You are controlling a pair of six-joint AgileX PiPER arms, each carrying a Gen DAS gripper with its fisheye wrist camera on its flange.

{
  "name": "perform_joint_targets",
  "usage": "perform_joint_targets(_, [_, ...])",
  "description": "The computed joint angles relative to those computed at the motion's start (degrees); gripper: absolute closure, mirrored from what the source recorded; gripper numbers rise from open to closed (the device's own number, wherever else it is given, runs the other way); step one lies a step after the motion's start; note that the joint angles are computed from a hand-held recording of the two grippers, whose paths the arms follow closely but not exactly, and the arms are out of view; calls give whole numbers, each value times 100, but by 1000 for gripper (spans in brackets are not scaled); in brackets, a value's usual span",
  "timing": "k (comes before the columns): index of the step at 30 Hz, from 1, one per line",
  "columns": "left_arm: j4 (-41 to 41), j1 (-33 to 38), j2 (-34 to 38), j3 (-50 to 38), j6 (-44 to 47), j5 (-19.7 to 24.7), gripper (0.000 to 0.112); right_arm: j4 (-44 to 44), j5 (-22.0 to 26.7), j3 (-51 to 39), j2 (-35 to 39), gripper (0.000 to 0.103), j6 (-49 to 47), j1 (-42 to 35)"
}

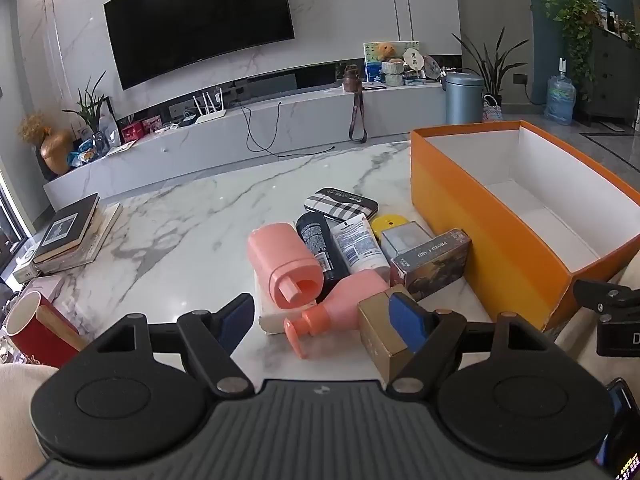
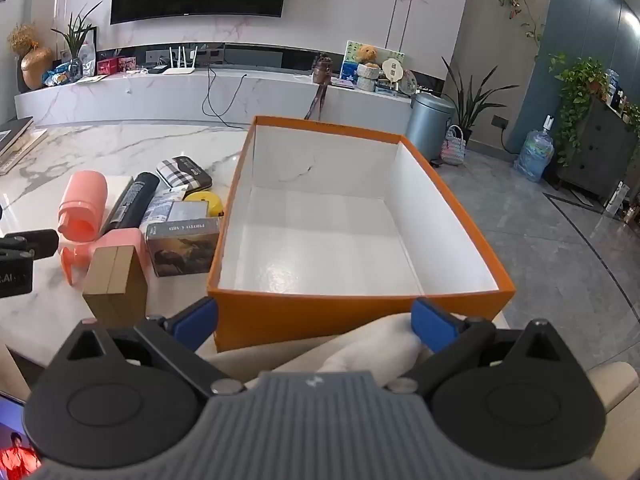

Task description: Organize rigid objects

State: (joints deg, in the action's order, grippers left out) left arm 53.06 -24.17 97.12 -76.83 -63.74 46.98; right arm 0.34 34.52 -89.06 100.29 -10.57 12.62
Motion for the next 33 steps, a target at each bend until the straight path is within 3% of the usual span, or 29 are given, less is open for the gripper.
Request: perform_joint_targets(33, [-92,8,-1,-29,50,12,22,-36,44,-30,11,2,21,10])
